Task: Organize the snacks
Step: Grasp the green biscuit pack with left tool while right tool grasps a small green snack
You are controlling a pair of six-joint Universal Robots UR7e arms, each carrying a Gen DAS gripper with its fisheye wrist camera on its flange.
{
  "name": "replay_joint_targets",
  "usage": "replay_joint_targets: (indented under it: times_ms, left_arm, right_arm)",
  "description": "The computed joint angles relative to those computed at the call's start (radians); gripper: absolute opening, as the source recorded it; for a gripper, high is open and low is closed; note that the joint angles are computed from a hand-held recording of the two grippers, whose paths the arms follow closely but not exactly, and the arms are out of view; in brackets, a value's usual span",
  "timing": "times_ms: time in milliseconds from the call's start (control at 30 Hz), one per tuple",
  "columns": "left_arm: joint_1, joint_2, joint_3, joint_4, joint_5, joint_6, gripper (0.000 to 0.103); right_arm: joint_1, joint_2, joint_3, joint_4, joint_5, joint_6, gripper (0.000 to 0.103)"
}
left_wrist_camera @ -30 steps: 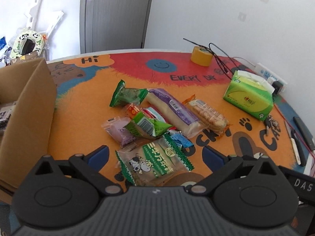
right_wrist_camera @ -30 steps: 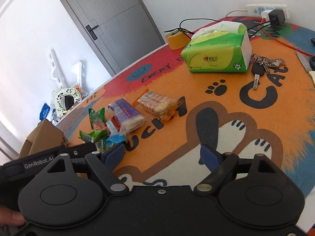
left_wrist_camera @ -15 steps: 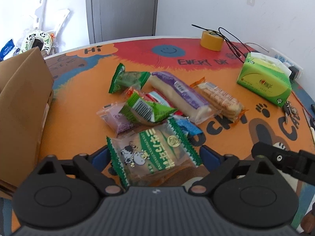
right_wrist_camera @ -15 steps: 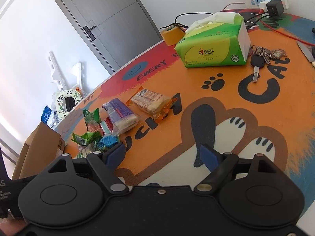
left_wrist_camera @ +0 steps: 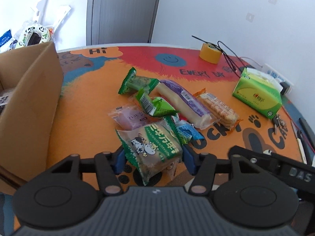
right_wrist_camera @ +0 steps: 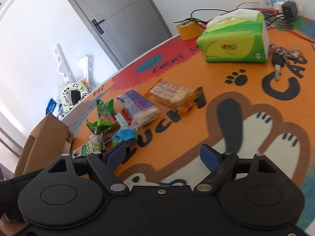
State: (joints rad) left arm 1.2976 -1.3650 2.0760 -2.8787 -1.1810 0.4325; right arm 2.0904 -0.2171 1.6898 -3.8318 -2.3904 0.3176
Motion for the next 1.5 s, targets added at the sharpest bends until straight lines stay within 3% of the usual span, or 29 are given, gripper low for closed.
replay_joint_targets:
  times_ms: [200,600,700,767,967,1267,1500]
  left_arm:
    - [0.019,-0.023,-0.011,0.005,-0.05,0.002,0.057]
    - [0.065,0.006,-0.073,-0.013,-0.07,-0.031,0.057]
    - [0.073,0.012,-0.084,-0.004,-0.077,-0.037,0.057]
    - [0.077,0.016,-0.089,0.0,-0.08,-0.04,0.057]
    - [0.08,0.015,-0.09,0.004,-0.084,-0.035,0.057]
    - [0.07,-0.002,-0.068,-0.016,-0.084,-0.026,0.057]
    - [0.062,-0.026,-0.05,-0.017,-0.087,-0.025,0.057]
  right_arm:
    - [-0.01,0.017,-0.048,0.026,0.039,-0.013,0.075]
    - [-0.052,0.037,-0.142,0.114,0.141,-0.016,0.065]
    - [-0.057,0.043,-0.163,0.137,0.15,-0.012,0.055]
    - [-0.061,0.043,-0.167,0.148,0.167,-0.003,0.041]
    - [-0.068,0.03,-0.13,0.099,0.22,0.011,0.029]
    - [-0.045,0.011,-0.061,-0.004,0.202,-0.003,0.011]
    - [-0.024,0.002,-0.037,-0.055,0.176,-0.016,0.008]
